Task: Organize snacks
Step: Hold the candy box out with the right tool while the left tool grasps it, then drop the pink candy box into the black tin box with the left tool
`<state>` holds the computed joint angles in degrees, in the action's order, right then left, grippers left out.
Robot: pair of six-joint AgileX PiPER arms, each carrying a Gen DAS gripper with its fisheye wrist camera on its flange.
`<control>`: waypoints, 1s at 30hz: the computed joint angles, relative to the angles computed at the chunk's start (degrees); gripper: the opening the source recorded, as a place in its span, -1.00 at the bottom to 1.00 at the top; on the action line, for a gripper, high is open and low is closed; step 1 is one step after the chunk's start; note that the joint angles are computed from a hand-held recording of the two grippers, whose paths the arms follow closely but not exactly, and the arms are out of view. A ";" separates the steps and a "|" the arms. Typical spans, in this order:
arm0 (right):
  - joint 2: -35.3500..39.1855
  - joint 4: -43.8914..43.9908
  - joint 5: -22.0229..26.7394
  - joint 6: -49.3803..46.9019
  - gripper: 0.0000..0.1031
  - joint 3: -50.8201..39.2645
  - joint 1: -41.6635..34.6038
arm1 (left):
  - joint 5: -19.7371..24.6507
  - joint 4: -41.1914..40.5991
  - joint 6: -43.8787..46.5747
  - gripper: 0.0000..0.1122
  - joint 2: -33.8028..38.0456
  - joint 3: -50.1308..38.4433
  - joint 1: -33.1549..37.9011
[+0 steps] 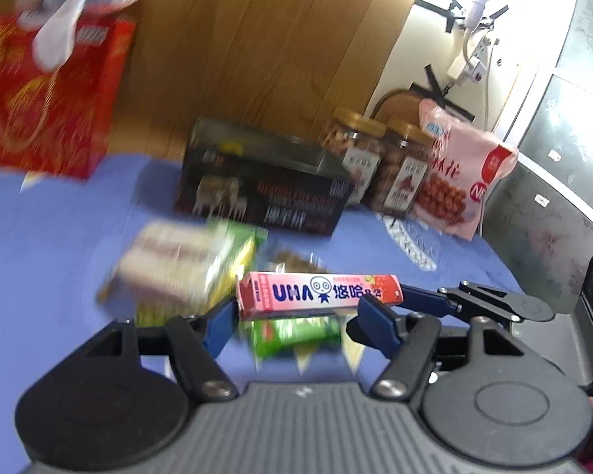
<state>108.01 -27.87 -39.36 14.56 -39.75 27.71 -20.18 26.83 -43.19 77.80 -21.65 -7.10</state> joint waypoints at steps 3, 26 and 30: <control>1.75 2.02 1.96 -0.56 0.02 -5.69 -0.36 | 0.94 1.49 0.99 0.19 3.83 -6.62 0.83; 7.16 -6.79 -0.29 16.80 0.05 -12.21 -4.45 | -15.72 -6.07 9.73 0.40 12.29 -6.82 5.87; 6.06 -2.54 -6.37 12.14 0.05 -3.61 -2.16 | -24.50 -16.47 16.85 0.40 6.78 8.30 5.81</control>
